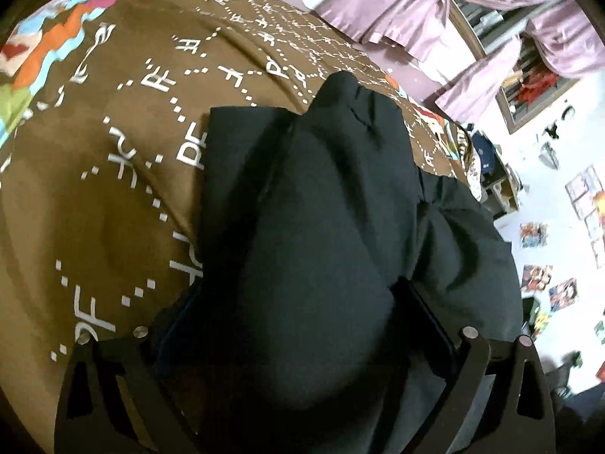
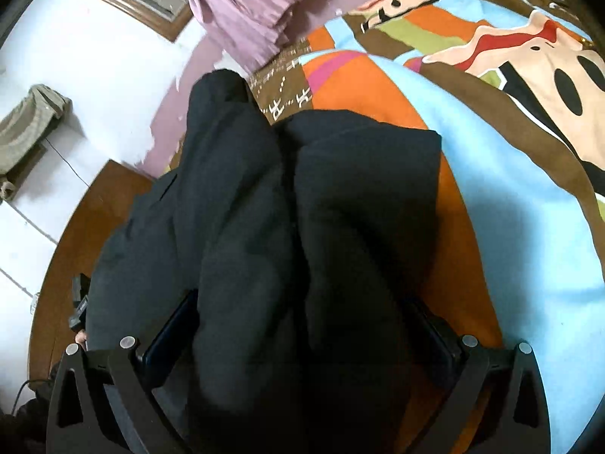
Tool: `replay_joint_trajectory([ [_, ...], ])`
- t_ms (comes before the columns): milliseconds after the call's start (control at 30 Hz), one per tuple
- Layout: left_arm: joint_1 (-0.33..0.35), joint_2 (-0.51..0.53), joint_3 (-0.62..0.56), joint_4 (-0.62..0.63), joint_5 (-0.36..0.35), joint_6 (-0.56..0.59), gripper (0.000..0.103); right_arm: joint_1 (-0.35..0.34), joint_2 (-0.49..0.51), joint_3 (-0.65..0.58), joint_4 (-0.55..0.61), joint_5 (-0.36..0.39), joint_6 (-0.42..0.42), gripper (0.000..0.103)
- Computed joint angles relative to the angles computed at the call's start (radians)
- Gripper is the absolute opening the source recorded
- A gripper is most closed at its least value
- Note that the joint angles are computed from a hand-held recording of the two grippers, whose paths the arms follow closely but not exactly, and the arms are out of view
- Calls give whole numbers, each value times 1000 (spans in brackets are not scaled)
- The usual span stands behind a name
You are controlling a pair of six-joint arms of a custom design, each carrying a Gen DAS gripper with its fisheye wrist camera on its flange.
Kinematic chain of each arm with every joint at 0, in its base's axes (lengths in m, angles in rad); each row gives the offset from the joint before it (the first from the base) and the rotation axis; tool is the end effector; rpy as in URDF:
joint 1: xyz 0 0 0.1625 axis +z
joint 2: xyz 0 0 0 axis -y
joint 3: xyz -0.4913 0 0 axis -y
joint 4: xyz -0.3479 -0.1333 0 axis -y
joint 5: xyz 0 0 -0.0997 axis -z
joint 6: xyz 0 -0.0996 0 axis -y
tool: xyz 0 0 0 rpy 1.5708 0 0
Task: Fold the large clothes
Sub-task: 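Fold the jacket bundle over again with both tools, pressing it down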
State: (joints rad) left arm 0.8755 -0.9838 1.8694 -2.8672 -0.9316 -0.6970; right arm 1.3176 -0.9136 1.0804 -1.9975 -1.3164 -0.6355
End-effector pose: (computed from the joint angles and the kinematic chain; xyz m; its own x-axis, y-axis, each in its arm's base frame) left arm -0.2464 -0.5962 0.2687 -0.9666 -0.1979 -0.1630 -0.0432 0.7524 -0.6573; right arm -0.0381 -0.7796 0.4262 -0.9108 -0.4106 -0.0432 -0.3710 0.8597 -0.3512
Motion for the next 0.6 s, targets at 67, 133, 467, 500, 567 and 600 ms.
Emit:
replay_joint_trajectory([
  [67, -4, -1, -2, 12, 9, -26, 92, 2, 1, -6, 8, -7, 1, 103],
  [133, -14, -1, -8, 39, 35, -50, 86, 6, 5, -13, 8, -10, 6, 103],
  [467, -94, 39, -25, 181, 224, -126, 65, 3, 5, -5, -14, 9, 8, 103],
  [500, -101, 44, -31, 205, 243, -126, 64, -2, -2, 7, -24, 19, 3, 103],
  [567, -113, 53, -36, 250, 278, -127, 64, -6, -4, 16, -35, 29, -1, 103],
  [600, -117, 55, -29, 251, 287, -126, 64, -8, -5, 18, -37, 33, -4, 103],
])
